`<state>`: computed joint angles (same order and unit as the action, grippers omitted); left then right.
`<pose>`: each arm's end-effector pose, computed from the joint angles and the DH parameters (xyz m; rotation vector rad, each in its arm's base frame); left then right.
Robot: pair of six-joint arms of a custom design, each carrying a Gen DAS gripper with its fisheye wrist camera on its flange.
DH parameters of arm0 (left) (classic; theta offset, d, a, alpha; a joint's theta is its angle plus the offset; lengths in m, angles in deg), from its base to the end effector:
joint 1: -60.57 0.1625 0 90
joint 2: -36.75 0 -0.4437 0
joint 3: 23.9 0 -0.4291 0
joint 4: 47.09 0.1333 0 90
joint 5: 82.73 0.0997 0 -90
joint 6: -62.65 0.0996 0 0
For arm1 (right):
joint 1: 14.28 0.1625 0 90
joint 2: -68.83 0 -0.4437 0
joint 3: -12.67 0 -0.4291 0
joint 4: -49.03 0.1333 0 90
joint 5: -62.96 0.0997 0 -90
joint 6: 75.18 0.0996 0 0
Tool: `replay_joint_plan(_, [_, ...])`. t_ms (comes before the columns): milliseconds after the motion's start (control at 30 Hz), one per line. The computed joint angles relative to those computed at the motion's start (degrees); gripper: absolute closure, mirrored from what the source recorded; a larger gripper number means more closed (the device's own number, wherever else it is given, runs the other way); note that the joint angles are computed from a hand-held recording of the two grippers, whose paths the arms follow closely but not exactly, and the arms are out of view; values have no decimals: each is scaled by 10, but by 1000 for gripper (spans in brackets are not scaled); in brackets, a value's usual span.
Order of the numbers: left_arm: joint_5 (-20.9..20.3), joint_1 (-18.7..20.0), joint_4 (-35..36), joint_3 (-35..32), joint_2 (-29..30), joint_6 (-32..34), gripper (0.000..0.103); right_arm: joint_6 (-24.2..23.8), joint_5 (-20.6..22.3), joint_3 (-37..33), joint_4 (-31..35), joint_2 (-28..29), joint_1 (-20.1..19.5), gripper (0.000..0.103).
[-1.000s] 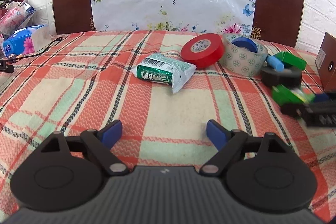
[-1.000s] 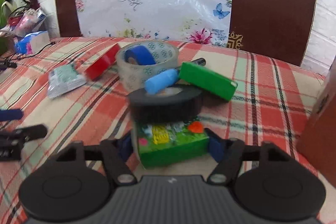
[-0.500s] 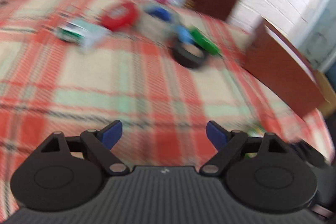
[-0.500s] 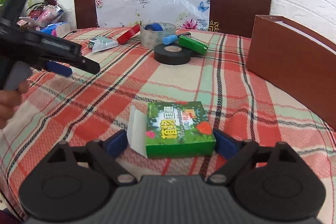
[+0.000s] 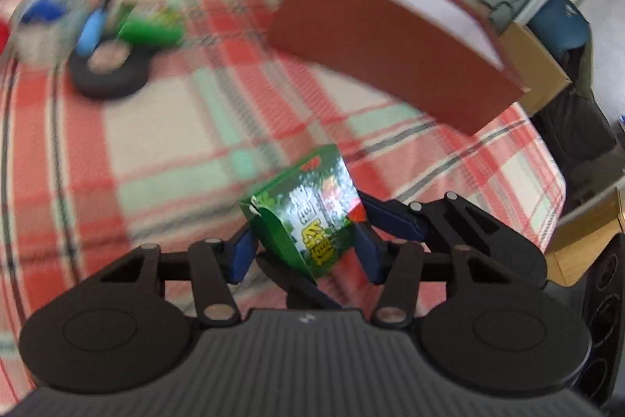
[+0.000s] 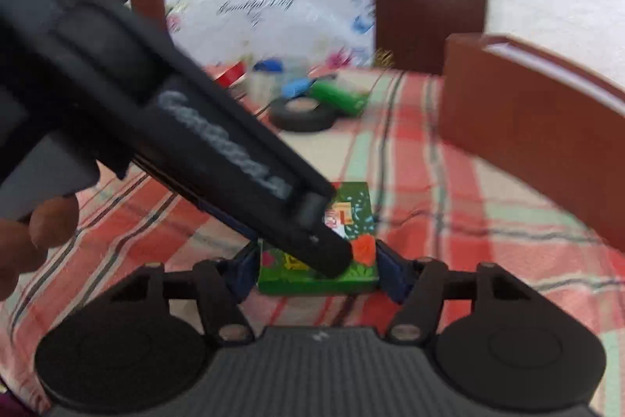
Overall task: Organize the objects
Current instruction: 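Lower the green box into the brown box and open the left tool, then move the left tool to the black electrical tape roll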
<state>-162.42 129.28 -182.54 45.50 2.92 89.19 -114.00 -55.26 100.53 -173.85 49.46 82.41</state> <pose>-0.1615 -0.8307 0.0805 1.1727 2.7011 -0.2421 0.1669 -0.6834 -0.0376 0.5142 -2.0994 1.1431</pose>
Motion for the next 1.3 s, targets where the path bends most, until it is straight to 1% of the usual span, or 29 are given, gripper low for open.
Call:
replay_joint_plan(33, [-5,-8,-16,0,2,17,47,-11,4,-3,-26,0,-1,42])
replay_joint_plan(100, [-26,-22,-33,-19,13,45,47,-34,17,-12,-82,-3,-4,42])
replay_joint_plan(200, [-41,-43,-38,-75,49,58,45,-79,28,-44,-144,-2,-9,42])
replay_joint_plan(267, [-45,-55,-40,-122,83,64,42,-93,35,-69,-157,-5,-16,42])
replay_joint_plan(400, [-27,-73,-42,-212,155,75,36,-83,36,-122,-145,-9,-35,41])
replay_joint_plan(433, [-16,-77,-50,-225,169,82,29,-87,27,-144,-145,-2,-38,40])
replay_joint_plan(467, [1,-81,-69,-231,180,89,23,-92,15,-168,-147,8,-42,38])
replay_joint_plan(500, [16,-85,-91,-224,184,95,23,-101,-4,-198,-149,22,-45,32])
replay_joint_plan(533, [29,-86,-107,-221,188,100,23,-112,-31,-229,-150,37,-47,19])
replay_joint_plan(567, [34,-86,-125,-206,180,103,23,-105,-48,-235,-146,40,-50,19])
replay_joint_plan(633, [7,-76,-138,-182,161,115,23,-60,-29,-196,-164,26,-57,20])
replay_joint_plan(733, [1,-64,-173,-139,131,119,23,-59,-20,-166,-234,28,-57,20])
replay_joint_plan(800, [-6,-51,-173,-117,108,111,23,-42,-5,-131,-257,23,-58,17])
replay_joint_plan(867, [3,-35,-177,-95,88,102,23,-68,11,-114,-282,30,-55,15])
replay_joint_plan(900, [13,-27,-182,-84,80,99,23,-65,18,-97,-267,26,-54,13])
replay_joint_plan(933, [27,-20,-185,-75,72,95,23,-50,21,-80,-239,18,-53,13])
replay_joint_plan(1033, [88,8,-200,-53,53,79,23,-1,26,-53,-152,3,-49,13])
replay_joint_plan(1067, [118,16,-216,-54,53,81,23,11,32,-50,-111,-3,-48,13])
replay_joint_plan(1100, [145,24,-235,-51,52,82,23,17,29,-60,-72,2,-43,13])
replay_joint_plan(1200, [196,49,-272,-57,50,72,23,24,42,-68,17,0,-33,10])
replay_joint_plan(1233, [206,57,-281,-61,51,67,21,25,45,-90,50,10,-29,10])
replay_joint_plan(1267, [192,68,-300,-60,49,63,12,25,48,-104,78,16,-25,9])
replay_joint_plan(1300, [176,76,-326,-54,46,64,11,24,54,-120,105,22,-23,9])
